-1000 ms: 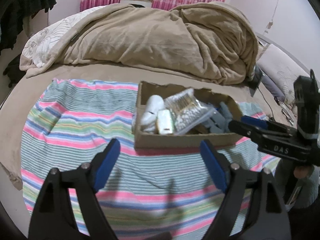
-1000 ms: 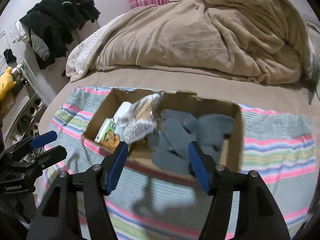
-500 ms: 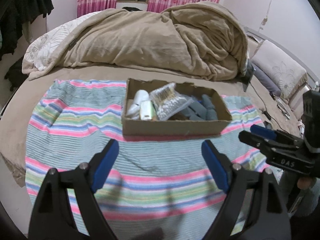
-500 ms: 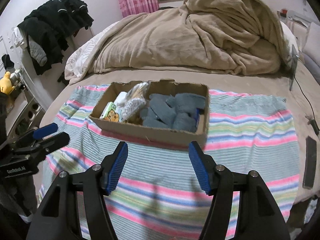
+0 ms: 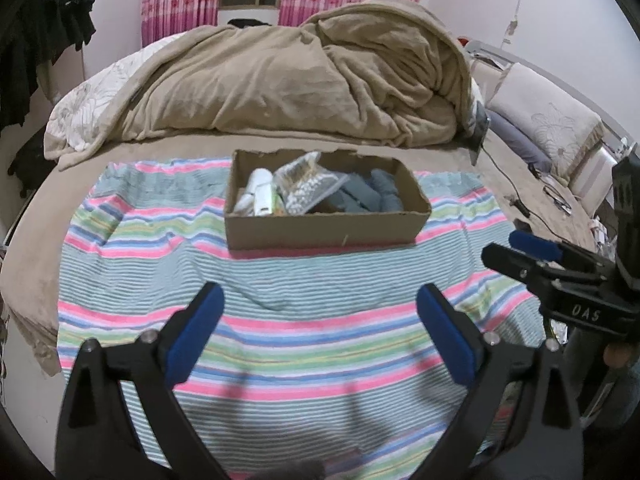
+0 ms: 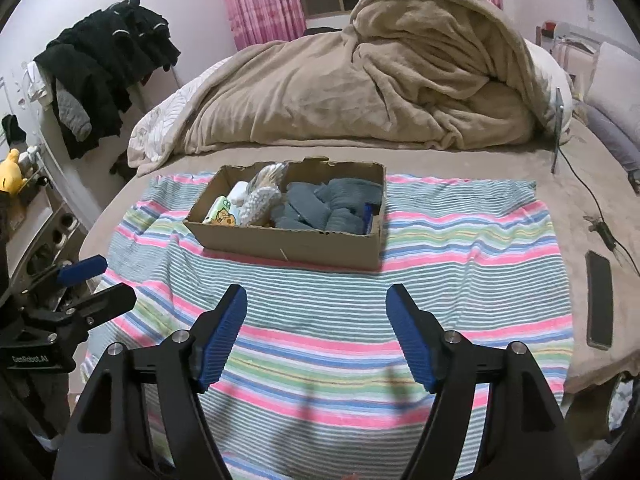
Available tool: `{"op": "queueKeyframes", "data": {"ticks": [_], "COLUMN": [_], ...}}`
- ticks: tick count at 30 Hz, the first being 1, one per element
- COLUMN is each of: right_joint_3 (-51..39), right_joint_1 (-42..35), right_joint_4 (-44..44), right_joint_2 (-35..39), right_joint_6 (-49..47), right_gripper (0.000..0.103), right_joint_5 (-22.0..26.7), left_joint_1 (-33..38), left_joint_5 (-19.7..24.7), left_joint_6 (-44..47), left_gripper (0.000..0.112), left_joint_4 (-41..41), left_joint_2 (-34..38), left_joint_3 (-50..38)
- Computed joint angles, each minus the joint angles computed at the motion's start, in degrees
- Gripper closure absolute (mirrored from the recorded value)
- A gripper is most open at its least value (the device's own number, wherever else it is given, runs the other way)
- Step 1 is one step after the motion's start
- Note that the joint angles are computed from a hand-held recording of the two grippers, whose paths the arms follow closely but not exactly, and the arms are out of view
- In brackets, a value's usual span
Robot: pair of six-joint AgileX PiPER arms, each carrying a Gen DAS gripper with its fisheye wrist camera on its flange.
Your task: Organize objects
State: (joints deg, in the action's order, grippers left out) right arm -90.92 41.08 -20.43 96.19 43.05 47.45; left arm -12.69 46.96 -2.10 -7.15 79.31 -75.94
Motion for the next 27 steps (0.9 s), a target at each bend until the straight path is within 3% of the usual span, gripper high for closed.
{"op": "queueKeyframes", "data": {"ticks": [27], "right_joint_3": [-2.4], "right_joint_1": [0.1], "right_joint_4": [1.4], "right_joint_2": [1.2], "right_joint_6": [-1.6], "right_gripper": [0.028], "right_joint_5": [1.6], "left_joint_1": [0.9], "left_joint_5": [-0.5], "left_joint_6": [0.5], "left_gripper": [0.013], "left_joint_4": [0.1], "left_joint_2": [0.3], "left_joint_3": [-0.4]}}
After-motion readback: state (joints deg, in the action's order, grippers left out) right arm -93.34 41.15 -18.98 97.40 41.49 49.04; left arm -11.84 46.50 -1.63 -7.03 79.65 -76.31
